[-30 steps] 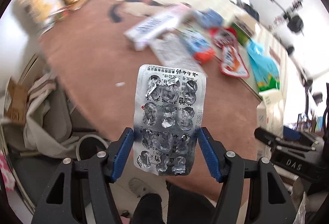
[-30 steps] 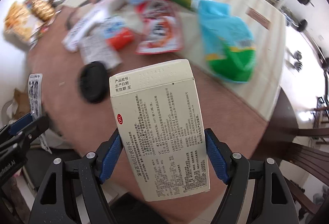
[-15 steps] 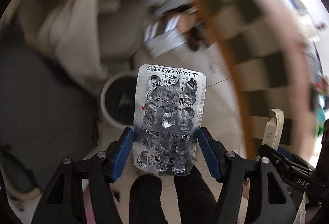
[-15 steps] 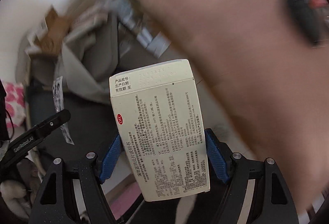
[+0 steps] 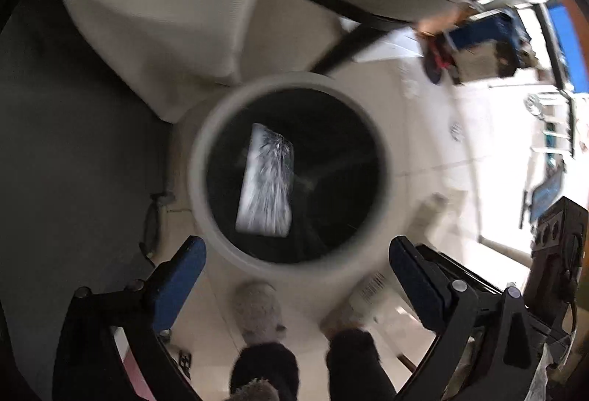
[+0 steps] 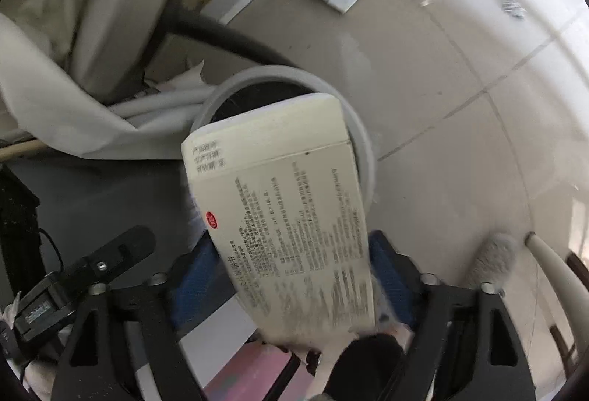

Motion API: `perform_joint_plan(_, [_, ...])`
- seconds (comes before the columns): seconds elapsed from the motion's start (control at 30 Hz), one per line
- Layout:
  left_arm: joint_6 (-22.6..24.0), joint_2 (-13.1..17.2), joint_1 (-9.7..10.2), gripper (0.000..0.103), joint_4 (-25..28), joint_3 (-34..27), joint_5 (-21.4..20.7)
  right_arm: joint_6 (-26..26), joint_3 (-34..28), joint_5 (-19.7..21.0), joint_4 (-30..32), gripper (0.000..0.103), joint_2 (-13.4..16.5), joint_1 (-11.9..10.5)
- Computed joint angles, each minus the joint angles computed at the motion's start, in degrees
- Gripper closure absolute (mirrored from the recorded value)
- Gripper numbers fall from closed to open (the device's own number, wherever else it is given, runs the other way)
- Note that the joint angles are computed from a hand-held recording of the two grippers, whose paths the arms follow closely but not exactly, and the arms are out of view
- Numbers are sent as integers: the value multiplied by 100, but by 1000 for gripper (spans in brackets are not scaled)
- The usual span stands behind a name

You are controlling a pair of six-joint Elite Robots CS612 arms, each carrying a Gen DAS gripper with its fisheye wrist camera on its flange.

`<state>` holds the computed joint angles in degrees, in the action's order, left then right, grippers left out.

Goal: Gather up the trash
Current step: 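Carry both items to the white bin and open both tools to drop them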

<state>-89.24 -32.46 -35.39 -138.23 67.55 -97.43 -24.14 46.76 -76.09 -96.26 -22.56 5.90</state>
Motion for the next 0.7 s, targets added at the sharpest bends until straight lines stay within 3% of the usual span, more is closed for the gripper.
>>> perform_joint_plan(0.07, [47,-63,-21,1,283,62,185,-69,79,-126,-323,0,9,72])
perform_joint_plan(0.17, [252,-68,-84,1,1423,-255,493,-202,390,-479,-836,0,-150,111])
perform_joint_plan(0.27, [209,-166,-149,1,2143,-367,687,-350,598,-856,-1206,0,-303,168])
perform_joint_plan(0.47, [33,-470,-237,1,2509,-324,743,-776,1190,-1425,-1665,0,-836,126])
perform_joint_plan(0.7, [-45,-788,-354,1,2770,-399,887,-1130,1421,-1459,-1851,0,-1333,57])
